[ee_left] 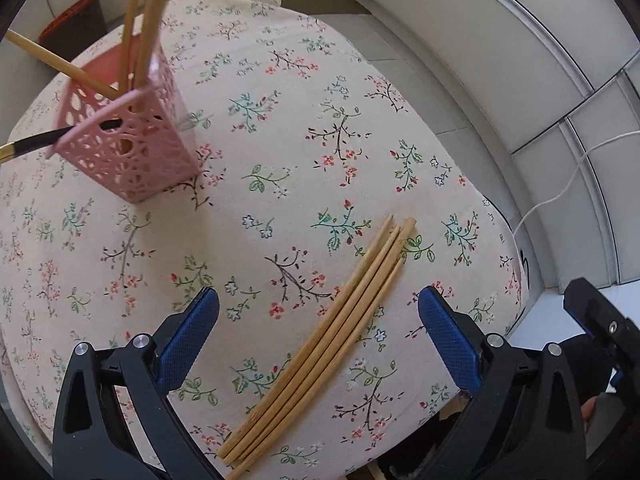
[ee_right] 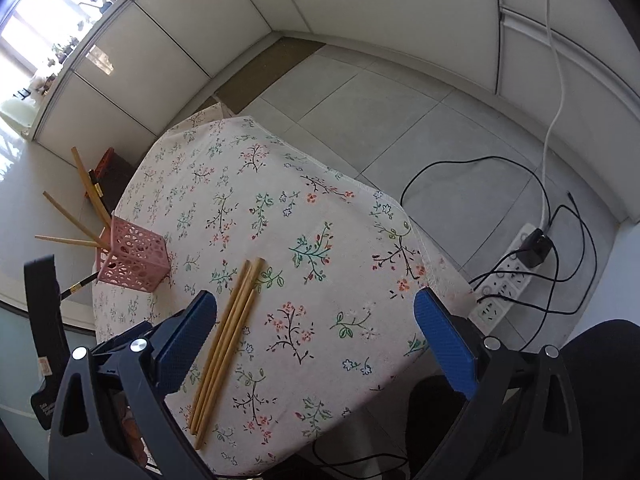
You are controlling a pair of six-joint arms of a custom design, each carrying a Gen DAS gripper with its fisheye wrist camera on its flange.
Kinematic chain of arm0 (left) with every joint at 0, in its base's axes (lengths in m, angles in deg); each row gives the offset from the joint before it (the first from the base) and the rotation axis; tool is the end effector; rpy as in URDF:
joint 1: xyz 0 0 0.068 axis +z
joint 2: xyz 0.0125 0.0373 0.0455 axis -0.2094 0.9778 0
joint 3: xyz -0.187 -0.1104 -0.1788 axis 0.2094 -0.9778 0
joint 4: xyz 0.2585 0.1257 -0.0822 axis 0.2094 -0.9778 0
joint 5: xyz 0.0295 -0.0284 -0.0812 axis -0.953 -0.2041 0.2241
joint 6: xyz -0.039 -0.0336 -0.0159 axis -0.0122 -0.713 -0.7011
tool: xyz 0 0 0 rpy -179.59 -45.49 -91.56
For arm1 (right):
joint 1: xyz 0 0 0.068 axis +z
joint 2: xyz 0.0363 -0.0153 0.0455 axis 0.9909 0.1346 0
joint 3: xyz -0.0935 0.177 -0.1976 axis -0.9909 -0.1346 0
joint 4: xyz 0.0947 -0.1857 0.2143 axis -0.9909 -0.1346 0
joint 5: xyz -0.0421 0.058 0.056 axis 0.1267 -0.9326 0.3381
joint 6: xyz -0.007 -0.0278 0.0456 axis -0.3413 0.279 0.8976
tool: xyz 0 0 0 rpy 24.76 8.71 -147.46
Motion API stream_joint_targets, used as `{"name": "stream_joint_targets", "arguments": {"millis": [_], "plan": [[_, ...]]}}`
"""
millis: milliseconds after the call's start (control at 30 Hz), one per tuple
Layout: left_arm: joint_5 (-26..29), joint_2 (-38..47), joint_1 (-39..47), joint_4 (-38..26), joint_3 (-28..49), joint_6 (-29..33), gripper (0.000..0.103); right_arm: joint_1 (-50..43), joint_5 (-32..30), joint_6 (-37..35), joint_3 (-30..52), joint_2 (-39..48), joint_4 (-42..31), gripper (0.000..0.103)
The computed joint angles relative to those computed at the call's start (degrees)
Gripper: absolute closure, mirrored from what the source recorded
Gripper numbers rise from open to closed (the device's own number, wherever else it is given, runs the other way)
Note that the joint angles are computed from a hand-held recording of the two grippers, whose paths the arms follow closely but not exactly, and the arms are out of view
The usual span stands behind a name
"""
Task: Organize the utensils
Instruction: 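Lower the left tool to a chopstick and grasp it while the right tool grasps another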
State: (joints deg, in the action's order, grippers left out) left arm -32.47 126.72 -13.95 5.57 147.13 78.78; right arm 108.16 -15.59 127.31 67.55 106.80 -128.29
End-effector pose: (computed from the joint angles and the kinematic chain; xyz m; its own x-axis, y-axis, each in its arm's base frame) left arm 0.3143 -0.0174 0.2997 -0.9554 0.1591 -0.2488 0.2034 0.9654 -0.1635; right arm 0.2089 0.1001 0.2993 -0.7662 0.5612 -0.3131 0.4110 0.8025 0.4325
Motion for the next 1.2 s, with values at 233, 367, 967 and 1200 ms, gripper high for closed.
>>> {"name": "stream_joint_targets", "arguments": {"millis": [233, 367, 967, 1200], "plan": [[1.23, 8.21, -0.71, -1.55, 4.02, -3.92, 0.023, -1.44, -3.45, -1.81, -0.82, 0.15, 0.57, 0.007], [-0.83, 9.23, -1.74, -0.88, 3.24, -3.31, 0.031, -2.31, -4.25, -1.84, -1.41, 0.44, 0.99, 0.007], [-0.6, 10.7, -0.7, -0.98, 4.91, -0.32, 0.049, -7.67, -9.51, -0.98, 5.26, 8.41, -0.65, 0.007], [-3.62, 10.37, -3.29, 0.15, 3.95, -0.82, 0.045, -9.95, -10.08, -1.24, 3.29, 8.06, 0.6, 0.007]]}}
